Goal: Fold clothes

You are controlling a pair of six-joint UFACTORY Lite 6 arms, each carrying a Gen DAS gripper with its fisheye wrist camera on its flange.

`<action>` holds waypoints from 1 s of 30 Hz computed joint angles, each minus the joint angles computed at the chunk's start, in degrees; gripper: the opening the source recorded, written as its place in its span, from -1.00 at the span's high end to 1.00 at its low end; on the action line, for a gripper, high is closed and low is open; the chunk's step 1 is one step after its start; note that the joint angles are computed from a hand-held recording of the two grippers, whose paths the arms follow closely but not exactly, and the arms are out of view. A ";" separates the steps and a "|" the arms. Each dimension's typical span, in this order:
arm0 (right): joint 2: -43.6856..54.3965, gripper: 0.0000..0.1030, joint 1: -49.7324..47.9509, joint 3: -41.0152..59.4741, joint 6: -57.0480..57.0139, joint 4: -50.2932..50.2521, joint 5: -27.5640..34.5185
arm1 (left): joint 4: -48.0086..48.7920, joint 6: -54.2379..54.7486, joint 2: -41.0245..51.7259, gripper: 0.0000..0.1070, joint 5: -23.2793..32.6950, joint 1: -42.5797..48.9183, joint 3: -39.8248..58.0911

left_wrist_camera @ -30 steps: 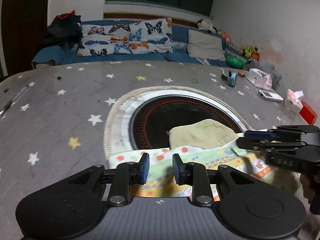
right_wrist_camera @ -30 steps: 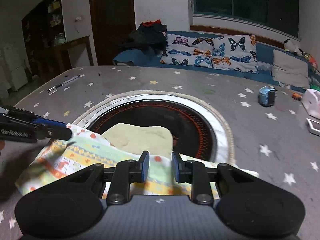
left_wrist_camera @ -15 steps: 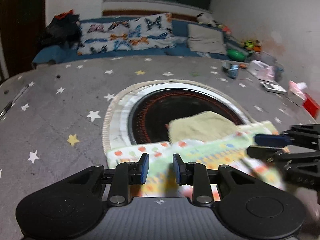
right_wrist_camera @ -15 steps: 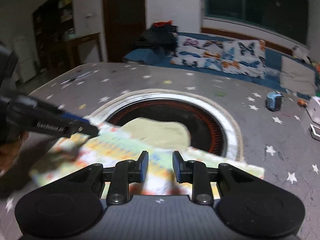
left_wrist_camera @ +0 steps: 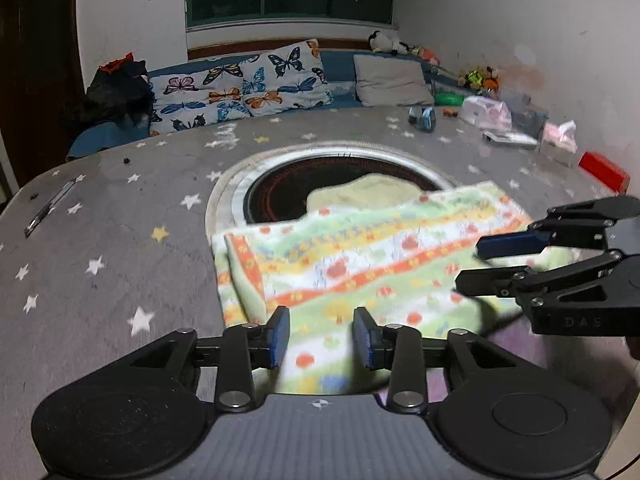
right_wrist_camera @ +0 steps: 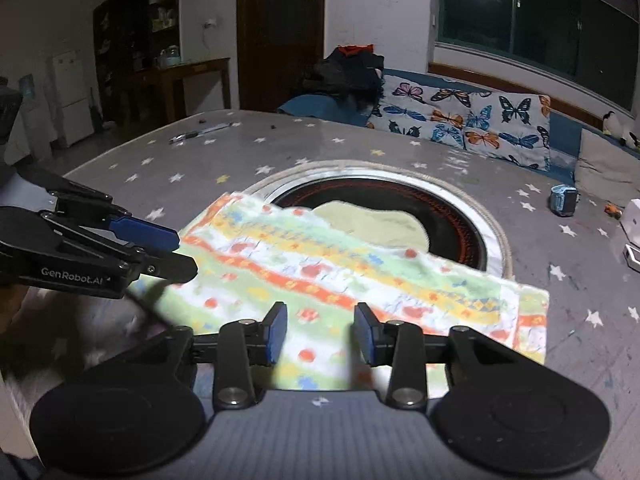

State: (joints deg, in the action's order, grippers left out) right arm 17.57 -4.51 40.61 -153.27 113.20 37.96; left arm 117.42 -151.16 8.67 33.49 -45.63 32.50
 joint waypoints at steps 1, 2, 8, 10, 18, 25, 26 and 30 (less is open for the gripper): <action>-0.07 0.22 0.03 -0.93 -1.49 1.14 0.10 | -0.36 -0.11 0.74 0.24 0.82 -0.59 -0.12; -0.31 0.22 -0.15 -1.56 -2.07 1.64 0.25 | -0.90 0.04 1.12 0.24 1.38 -1.07 -0.16; -5.28 0.03 -3.74 -5.79 -0.11 -0.69 3.11 | -3.31 0.86 -2.65 0.09 1.03 -1.41 -1.76; -6.03 -0.01 -4.93 -7.17 -1.80 0.15 3.59 | -3.38 -0.05 -1.64 0.08 0.93 -1.49 -1.73; -6.56 -0.01 -10.03 -9.82 -2.31 -1.64 4.09 | -5.55 -1.66 -4.76 0.00 0.98 -2.12 -4.51; -3.06 -0.02 -16.22 -8.32 -2.61 -1.03 3.24 | -3.51 -6.12 -4.72 -0.04 -0.16 -0.99 -5.68; -2.76 -0.02 -17.03 -8.19 -2.21 -1.81 3.50 | -4.11 -5.84 -5.23 -0.04 -0.34 -0.97 -5.82; -5.29 -0.03 -19.57 -9.43 -1.30 -4.17 5.59 | -6.52 -4.44 -7.24 -0.08 -0.25 -1.12 -6.56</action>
State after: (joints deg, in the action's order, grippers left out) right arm 12.27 -24.08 31.18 -154.57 109.04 43.55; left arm 110.90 -155.60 1.43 33.24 -46.76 25.94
